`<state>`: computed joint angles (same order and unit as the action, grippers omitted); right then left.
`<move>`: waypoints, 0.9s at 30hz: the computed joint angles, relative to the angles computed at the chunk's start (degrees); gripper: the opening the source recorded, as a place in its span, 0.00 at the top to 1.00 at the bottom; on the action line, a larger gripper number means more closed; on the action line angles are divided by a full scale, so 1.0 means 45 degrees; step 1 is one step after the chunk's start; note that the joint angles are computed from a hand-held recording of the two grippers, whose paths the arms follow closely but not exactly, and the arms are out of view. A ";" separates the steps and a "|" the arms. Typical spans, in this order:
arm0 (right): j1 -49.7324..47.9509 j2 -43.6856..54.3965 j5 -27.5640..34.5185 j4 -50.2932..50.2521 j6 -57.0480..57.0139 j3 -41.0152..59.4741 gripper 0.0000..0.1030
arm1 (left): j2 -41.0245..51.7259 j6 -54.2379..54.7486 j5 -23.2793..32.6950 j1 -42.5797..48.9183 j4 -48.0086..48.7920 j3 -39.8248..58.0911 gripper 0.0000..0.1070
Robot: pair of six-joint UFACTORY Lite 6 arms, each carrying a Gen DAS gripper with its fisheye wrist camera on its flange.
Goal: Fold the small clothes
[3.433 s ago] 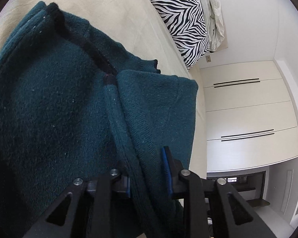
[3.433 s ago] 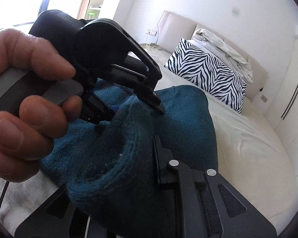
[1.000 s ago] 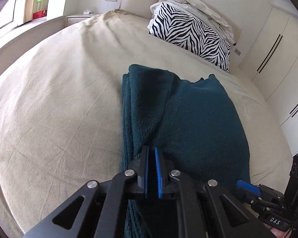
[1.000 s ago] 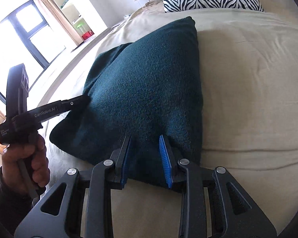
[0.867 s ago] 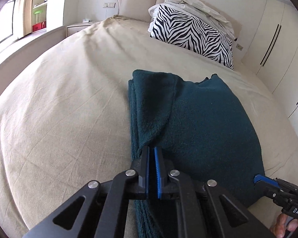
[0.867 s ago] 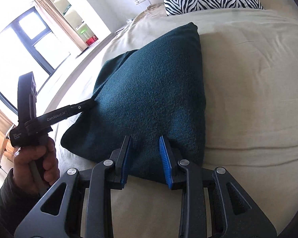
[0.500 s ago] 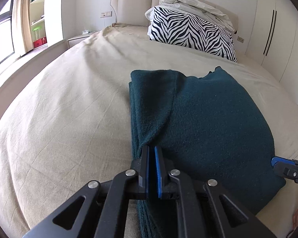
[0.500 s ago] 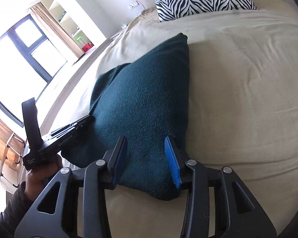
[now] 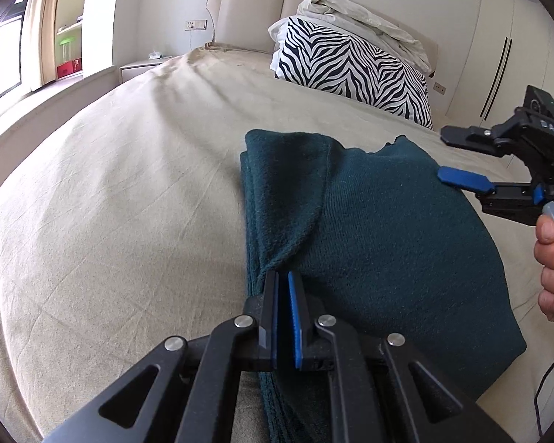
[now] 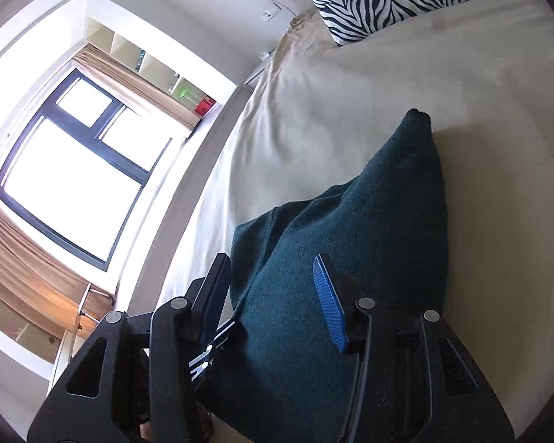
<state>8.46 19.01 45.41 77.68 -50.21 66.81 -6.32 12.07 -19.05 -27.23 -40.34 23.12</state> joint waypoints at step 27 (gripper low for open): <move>0.1625 0.6005 -0.1399 -0.3835 0.5174 0.8414 0.62 | 0.0116 -0.6831 -0.0548 0.1495 0.7018 -0.0527 0.90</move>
